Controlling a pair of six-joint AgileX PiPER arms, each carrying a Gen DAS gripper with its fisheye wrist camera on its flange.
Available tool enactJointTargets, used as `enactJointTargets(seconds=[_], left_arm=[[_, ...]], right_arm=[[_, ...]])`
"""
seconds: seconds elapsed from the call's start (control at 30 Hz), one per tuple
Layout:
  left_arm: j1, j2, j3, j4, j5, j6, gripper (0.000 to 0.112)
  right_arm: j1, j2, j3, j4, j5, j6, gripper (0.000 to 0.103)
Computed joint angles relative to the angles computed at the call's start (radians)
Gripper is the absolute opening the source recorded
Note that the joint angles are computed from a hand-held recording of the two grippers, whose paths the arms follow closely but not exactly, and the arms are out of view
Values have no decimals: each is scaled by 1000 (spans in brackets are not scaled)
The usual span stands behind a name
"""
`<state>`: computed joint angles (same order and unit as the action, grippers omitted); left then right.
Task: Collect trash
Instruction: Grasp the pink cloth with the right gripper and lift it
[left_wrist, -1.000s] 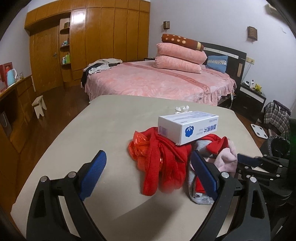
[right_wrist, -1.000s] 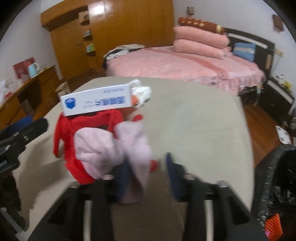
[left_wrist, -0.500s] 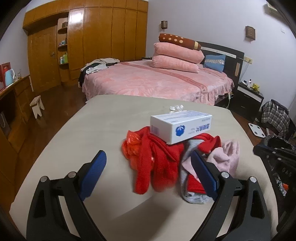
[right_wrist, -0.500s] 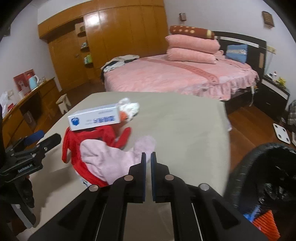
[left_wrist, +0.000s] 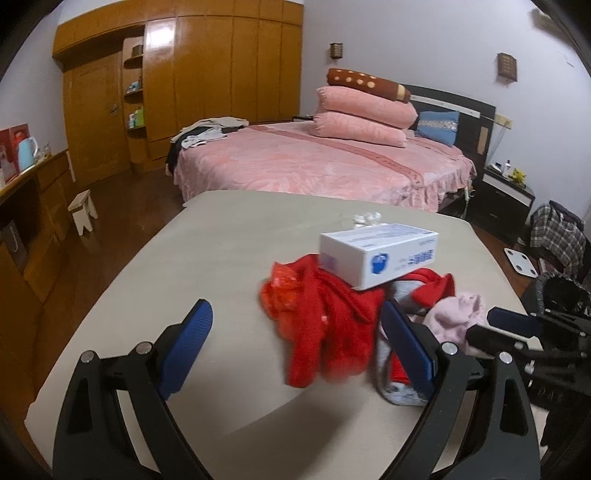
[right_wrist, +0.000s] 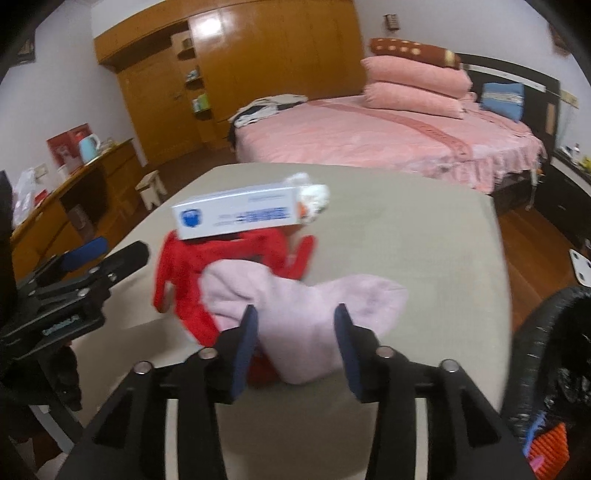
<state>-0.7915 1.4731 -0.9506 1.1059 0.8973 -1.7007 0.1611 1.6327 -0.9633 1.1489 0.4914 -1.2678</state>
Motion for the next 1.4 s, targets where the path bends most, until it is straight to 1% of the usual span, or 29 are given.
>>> enactJointTargets(seconds=[0.13, 0.2, 0.23, 0.27, 0.3, 0.33, 0.4, 0.5, 0.6, 0.63, 0.7, 0.8, 0.9, 0.93, 0.97, 1.03, 1.1, 1.17, 1.2, 1.23, 1.37, 1.4], left_arm=[[15, -21, 17, -5, 0, 3, 90], [21, -26, 22, -6, -5, 3, 90], [21, -26, 22, -5, -5, 1, 90], [22, -26, 22, -7, -6, 3, 90], [22, -26, 23, -8, -7, 5, 90], [21, -28, 23, -10, -6, 6, 90], [19, -32, 25, -8, -4, 6, 90], [14, -34, 22, -12, -3, 14, 90], [4, -28, 13, -14, 0, 16, 90], [1, -26, 9, -15, 1, 17, 90], [-6, -19, -1, -16, 4, 16, 90], [-16, -3, -18, -20, 1, 17, 90], [-23, 9, -32, -23, -2, 26, 90], [-27, 10, -35, -22, 0, 29, 90], [-30, 11, -34, -19, 2, 27, 90], [-31, 11, -33, -18, 1, 27, 90], [-29, 9, -30, -20, 1, 29, 90], [-23, 4, -21, -20, -1, 26, 90], [-21, 4, -21, -20, -3, 24, 90], [-19, 5, -22, -20, -4, 23, 90], [-12, 7, -25, -23, -10, 29, 90], [-10, 8, -27, -24, -13, 32, 90]], right_arm=[[45, 19, -18, -47, -23, 44, 52], [59, 28, -26, -71, -35, 72, 52], [66, 34, -32, -105, -43, 100, 50], [70, 46, -42, -134, -37, 107, 42], [66, 47, -42, -137, -22, 99, 20], [60, 46, -38, -128, -14, 87, 16], [31, 22, -16, -77, 4, 45, 13], [-29, -21, -2, -26, 44, 14, 13], [-80, -65, 4, -26, 56, 26, 13], [-91, -73, 0, -40, 58, 45, 13], [-108, -75, -18, -124, 47, 133, 13], [-107, -44, -39, -217, 23, 210, 13], [-100, 0, -40, -265, -6, 245, 17], [-102, 7, -37, -262, -10, 241, 21], [-106, 16, -31, -242, -16, 227, 26], [-100, 28, -21, -239, -53, 242, 53], [-94, 40, -25, -245, -72, 253, 62], [-83, 67, -50, -290, -84, 304, 65], [-78, 84, -64, -311, -92, 331, 69], [-76, 95, -74, -321, -94, 345, 70], [-57, 153, -124, -384, -87, 410, 70], [-56, 153, -119, -368, -91, 395, 69]])
